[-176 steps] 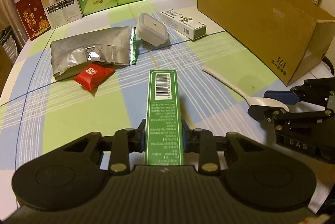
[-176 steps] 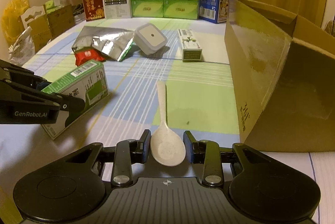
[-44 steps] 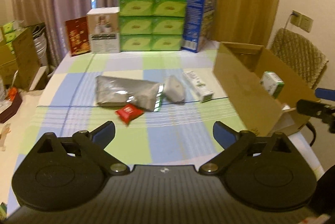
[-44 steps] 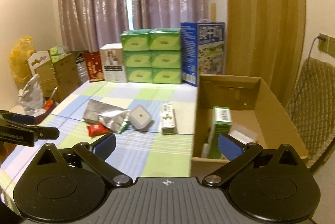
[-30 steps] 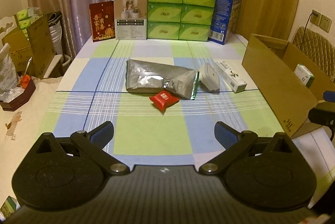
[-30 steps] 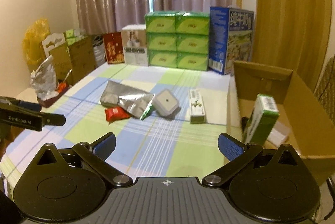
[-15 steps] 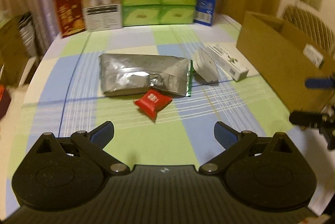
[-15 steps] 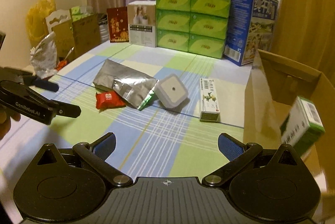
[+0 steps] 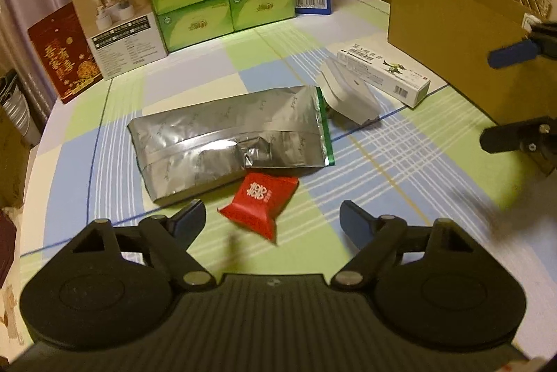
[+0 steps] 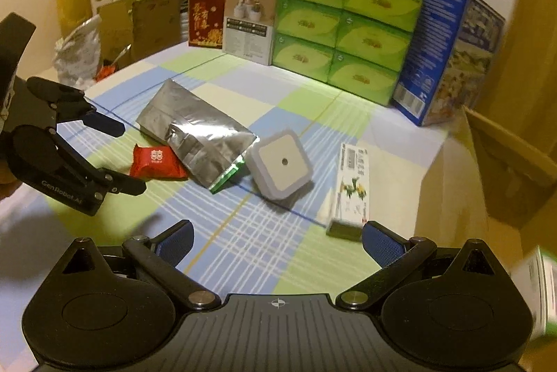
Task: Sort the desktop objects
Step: 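Grasp the red candy packet with the left tool while the right tool grasps the white night-light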
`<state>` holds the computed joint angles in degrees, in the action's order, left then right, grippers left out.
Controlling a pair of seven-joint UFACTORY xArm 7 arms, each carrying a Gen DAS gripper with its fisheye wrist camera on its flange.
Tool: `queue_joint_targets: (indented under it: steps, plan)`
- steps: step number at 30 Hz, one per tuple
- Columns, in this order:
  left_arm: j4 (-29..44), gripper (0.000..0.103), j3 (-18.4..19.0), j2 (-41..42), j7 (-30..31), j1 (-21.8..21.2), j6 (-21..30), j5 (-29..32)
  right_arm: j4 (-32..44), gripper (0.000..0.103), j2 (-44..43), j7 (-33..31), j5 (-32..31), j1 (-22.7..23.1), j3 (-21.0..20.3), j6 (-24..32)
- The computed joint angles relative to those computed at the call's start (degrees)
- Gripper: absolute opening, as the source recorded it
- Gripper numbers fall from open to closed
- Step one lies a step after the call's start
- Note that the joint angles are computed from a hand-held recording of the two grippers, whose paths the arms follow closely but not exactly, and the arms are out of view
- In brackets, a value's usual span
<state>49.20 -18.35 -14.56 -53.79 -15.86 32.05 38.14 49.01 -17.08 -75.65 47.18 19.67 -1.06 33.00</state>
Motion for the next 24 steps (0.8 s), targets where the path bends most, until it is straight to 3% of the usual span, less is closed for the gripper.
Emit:
queue_joint_targets:
  steps: [9,13,20,24]
  plan:
    - [0.08,0.066,2.28,2.87,3.8,0.93,-4.05,-0.25,7.77,0.1,8.34,0.13,-5.19,-0.51,3.72,1.11]
    - [1.07,0.055,2.73,4.57,4.4,0.9,-3.83,0.11,10.9,0.098,12.29,0.62,-7.72,-1.33,5.51,0.11]
    - [1.63,0.048,3.73,5.91,4.01,0.44,-4.15,0.86,16.24,0.093,18.65,2.67,-13.87,-2.62,8.56,-1.5]
    - [2.32,0.036,4.13,6.89,3.79,0.17,-4.42,1.12,19.64,0.093,21.7,2.02,-16.38,-3.34,9.98,-0.41]
